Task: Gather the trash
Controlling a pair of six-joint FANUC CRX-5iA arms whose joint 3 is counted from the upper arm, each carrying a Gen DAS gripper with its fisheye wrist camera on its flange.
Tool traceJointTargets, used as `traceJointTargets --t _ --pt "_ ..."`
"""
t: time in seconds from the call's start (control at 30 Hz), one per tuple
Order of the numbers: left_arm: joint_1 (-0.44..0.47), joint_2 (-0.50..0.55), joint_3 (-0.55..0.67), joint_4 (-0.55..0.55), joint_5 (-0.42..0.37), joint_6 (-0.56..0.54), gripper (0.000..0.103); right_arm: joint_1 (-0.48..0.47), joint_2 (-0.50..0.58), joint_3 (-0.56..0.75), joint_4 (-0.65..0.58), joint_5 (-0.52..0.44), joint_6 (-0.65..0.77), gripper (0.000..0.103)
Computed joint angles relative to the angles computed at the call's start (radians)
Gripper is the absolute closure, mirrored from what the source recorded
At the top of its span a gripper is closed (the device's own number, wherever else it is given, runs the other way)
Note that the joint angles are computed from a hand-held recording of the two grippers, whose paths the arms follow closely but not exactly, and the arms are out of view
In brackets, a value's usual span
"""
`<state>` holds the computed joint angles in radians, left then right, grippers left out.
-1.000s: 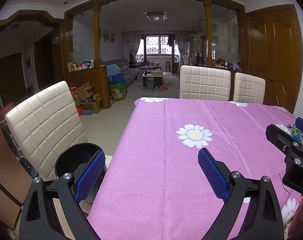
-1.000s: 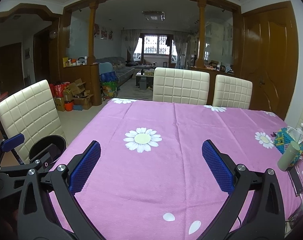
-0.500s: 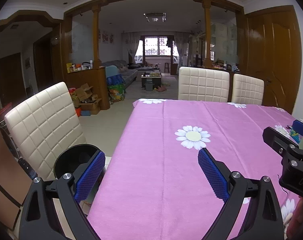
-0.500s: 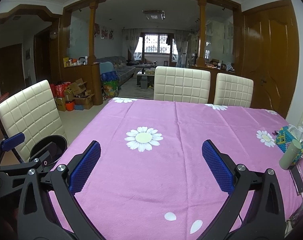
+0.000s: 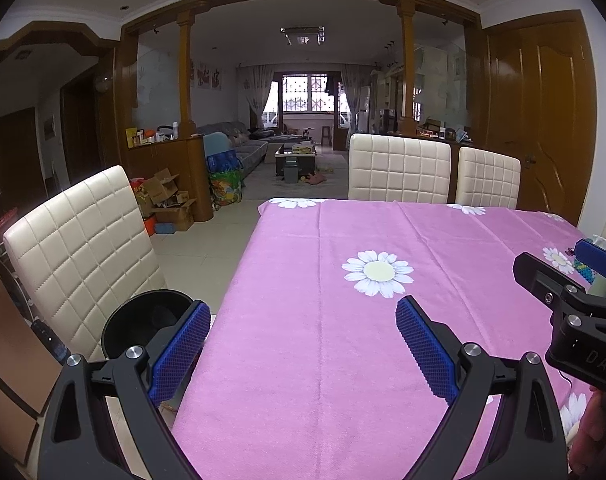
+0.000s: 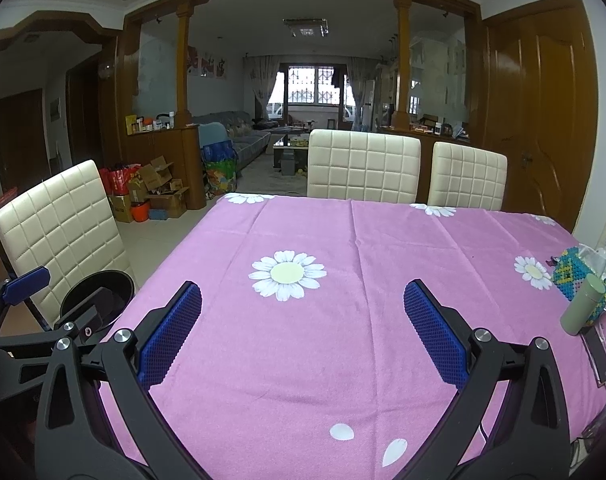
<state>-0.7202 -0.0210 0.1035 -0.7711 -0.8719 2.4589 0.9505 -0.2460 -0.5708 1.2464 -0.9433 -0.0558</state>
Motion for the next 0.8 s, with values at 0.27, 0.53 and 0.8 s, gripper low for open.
traceJointTargets --t 0.27,0.53,0.8 --pt "0.006 -0.002 -0.006 0.010 0.005 -0.008 0.011 0.000 -0.001 -0.002 -0.002 0.002 0.001 0.003" --pt "-0.012 0.004 0.003 -0.026 -0.019 0.015 0.011 0.002 0.000 -0.003 0.001 0.001 -0.006 0.003" --pt "0.001 0.012 0.007 -0.002 -0.019 -0.009 0.011 0.001 -0.001 -0.003 0.000 0.001 -0.005 0.003"
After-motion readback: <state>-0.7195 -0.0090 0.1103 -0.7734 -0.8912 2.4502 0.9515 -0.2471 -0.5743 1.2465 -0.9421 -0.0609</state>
